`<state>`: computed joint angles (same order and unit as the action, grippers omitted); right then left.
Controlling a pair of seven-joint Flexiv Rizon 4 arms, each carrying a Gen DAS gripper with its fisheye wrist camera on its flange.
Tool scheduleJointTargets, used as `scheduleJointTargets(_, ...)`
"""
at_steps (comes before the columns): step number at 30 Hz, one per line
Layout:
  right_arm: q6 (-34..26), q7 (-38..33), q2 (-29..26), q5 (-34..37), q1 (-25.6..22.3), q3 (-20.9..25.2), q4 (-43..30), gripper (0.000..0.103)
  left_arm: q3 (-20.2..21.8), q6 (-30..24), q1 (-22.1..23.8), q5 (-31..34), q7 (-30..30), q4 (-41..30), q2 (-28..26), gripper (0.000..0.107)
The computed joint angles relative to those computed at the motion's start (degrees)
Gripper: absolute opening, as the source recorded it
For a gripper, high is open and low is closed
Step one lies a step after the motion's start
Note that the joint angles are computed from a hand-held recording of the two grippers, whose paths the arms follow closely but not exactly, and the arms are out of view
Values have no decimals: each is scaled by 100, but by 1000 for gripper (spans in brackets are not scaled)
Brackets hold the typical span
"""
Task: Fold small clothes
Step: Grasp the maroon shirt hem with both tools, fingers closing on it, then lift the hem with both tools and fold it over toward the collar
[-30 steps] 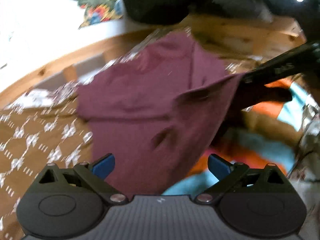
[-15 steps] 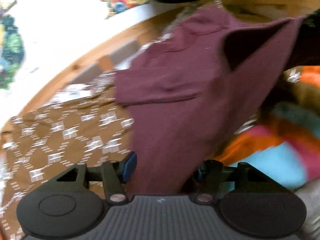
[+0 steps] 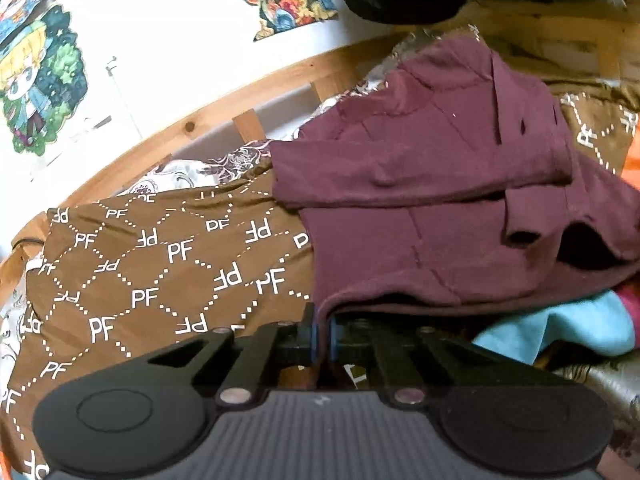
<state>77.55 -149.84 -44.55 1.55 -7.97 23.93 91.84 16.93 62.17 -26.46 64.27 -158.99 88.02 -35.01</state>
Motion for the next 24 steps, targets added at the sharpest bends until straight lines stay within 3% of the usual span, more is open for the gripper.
scheduleJointTargets(3, 262, 139, 20, -162, 265, -324, 131, 48, 56, 16, -89, 124, -245, 61, 102, 5)
scheduleJointTargets(6, 405, 265, 49, -355, 330, -445, 248, 46, 71, -10, -208, 399, -497, 188, 297, 4)
scheduleJointTargets(8, 586, 242, 100, -444, 243, -373, 366, 12, 9, -71, -272, 582, -582, 300, 466, 4)
scheduleJointTargets(9, 750, 229, 125, -466, 177, -318, 441, 5, -34, -124, -318, 697, -629, 362, 561, 4)
scheduleJointTargets(10, 992, 214, 158, -478, 86, -237, 542, 5, -92, -162, -337, 784, -665, 428, 657, 4)
scheduleJointTargets(13, 1257, 209, 321, -490, -516, 373, 753, 5, -304, -171, -324, 947, -684, 680, 995, 4)
scheduleJointTargets(17, 1263, 158, 500, -530, -1516, 1325, 980, 4, -703, 642, 165, 606, -335, 1168, 1477, 4)
scheduleJointTargets(20, 1201, -18, 673, -526, -2243, 1964, 1224, 4, -858, 950, 327, 365, -82, 1503, 1821, 4)
scheduleJointTargets(24, 522, -437, 918, -279, -3286, 2914, 1426, 4, -1005, 1082, 456, 256, 138, 1828, 2261, 4)
